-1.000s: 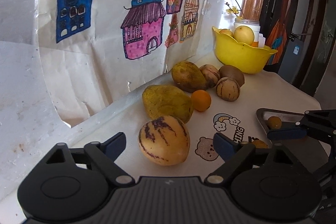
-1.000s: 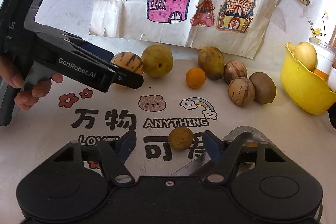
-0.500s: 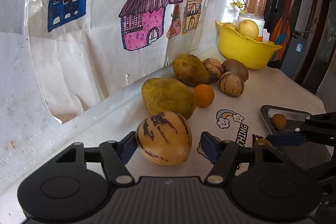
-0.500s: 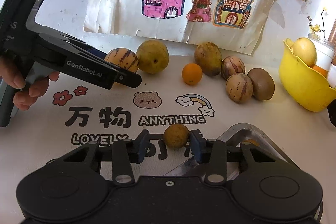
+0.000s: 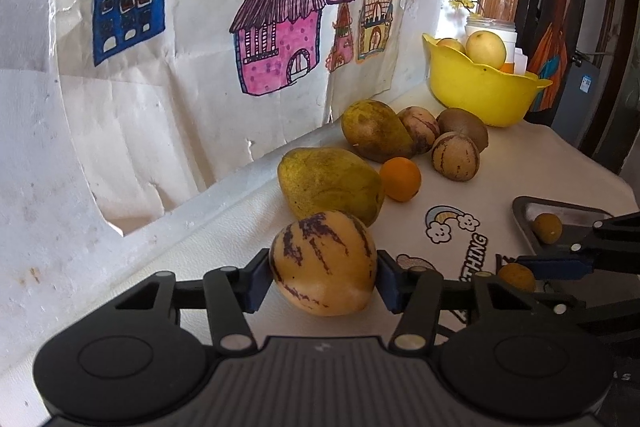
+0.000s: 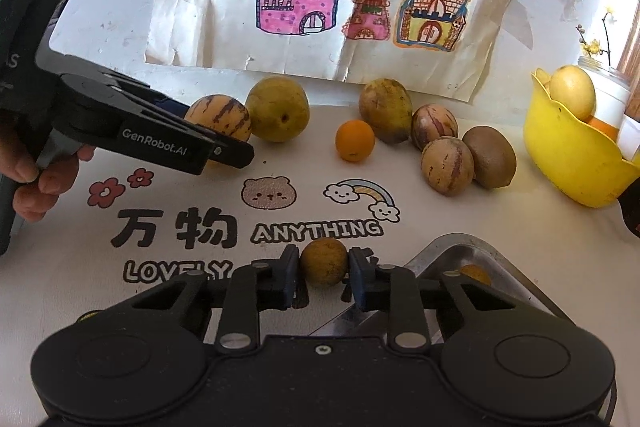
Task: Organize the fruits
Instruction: 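Grasp the striped pepino melon with the left tool while the right tool grasps a brown ball, then carry both fruits over the metal tray and open both tools to release them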
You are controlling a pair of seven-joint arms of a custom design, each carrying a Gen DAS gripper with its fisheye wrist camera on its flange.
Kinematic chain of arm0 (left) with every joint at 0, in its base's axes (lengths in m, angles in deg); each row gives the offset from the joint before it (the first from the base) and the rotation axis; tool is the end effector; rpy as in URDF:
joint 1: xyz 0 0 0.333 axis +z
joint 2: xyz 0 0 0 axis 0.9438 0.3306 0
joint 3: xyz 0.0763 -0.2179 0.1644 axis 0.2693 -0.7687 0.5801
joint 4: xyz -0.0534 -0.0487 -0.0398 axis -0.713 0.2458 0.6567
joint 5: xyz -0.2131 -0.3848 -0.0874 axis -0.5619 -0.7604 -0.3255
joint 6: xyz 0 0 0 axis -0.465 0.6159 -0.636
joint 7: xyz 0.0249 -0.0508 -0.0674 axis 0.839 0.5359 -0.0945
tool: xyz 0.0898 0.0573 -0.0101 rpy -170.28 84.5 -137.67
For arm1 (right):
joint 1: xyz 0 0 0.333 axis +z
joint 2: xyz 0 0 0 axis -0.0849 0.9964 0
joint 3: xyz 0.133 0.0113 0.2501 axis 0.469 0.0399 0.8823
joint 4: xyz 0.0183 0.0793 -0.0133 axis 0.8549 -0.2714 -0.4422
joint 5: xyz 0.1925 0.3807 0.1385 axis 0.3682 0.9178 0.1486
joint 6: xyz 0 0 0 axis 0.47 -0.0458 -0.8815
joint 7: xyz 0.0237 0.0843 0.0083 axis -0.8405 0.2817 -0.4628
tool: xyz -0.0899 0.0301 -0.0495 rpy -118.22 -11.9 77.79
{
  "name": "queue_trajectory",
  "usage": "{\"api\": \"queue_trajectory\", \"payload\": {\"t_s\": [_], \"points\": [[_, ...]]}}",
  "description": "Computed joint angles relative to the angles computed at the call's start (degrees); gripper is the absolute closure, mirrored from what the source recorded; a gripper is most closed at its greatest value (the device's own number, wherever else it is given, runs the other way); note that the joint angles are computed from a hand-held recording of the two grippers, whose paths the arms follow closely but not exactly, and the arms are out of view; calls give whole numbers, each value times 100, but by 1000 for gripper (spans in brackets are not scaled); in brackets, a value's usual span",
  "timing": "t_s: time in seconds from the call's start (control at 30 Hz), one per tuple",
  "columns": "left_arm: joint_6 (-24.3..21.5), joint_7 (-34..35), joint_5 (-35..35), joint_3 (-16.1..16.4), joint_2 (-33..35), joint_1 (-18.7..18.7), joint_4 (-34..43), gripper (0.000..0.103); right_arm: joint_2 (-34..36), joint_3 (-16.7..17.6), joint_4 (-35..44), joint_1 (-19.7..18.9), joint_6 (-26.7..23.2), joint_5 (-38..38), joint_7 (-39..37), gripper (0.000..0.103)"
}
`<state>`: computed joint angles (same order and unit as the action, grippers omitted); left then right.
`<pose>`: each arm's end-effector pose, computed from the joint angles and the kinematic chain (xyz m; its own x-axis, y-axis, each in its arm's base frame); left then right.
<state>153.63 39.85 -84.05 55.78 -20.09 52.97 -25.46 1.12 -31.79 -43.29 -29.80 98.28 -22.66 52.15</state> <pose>0.7044 -0.2047 0.2601 -0.1772 -0.9786 0.1043 -0.6519 0.0373 -0.7574 0.6769 0.1100 0.2718 0.5173 -0.8507 0.0927 -0.5525 -0.4148 -0.7230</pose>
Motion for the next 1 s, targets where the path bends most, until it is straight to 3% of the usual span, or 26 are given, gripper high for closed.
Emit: {"api": "queue_trajectory", "payload": {"t_s": [0.1,0.2,0.53,0.67,0.87,1.0], "points": [[14,48,32,-120,-93,77,-128,45,-3,51,-19,-45,20,4,21,75],[23,102,46,-281,-199,188,-271,45,14,344,-116,-336,92,21,-24,75],[143,204,24,-413,-513,104,-589,45,-127,1800,-863,-2029,591,-553,328,75],[162,282,34,-624,-543,162,-571,45,-323,2260,-1225,-2727,773,-857,597,75],[-17,520,142,-1222,-456,483,-394,45,-717,2190,-1586,-3040,941,-1171,1080,75],[-97,621,191,-1232,-339,335,-228,45,-751,2102,-1732,-3207,1065,-1405,1397,75]]}}
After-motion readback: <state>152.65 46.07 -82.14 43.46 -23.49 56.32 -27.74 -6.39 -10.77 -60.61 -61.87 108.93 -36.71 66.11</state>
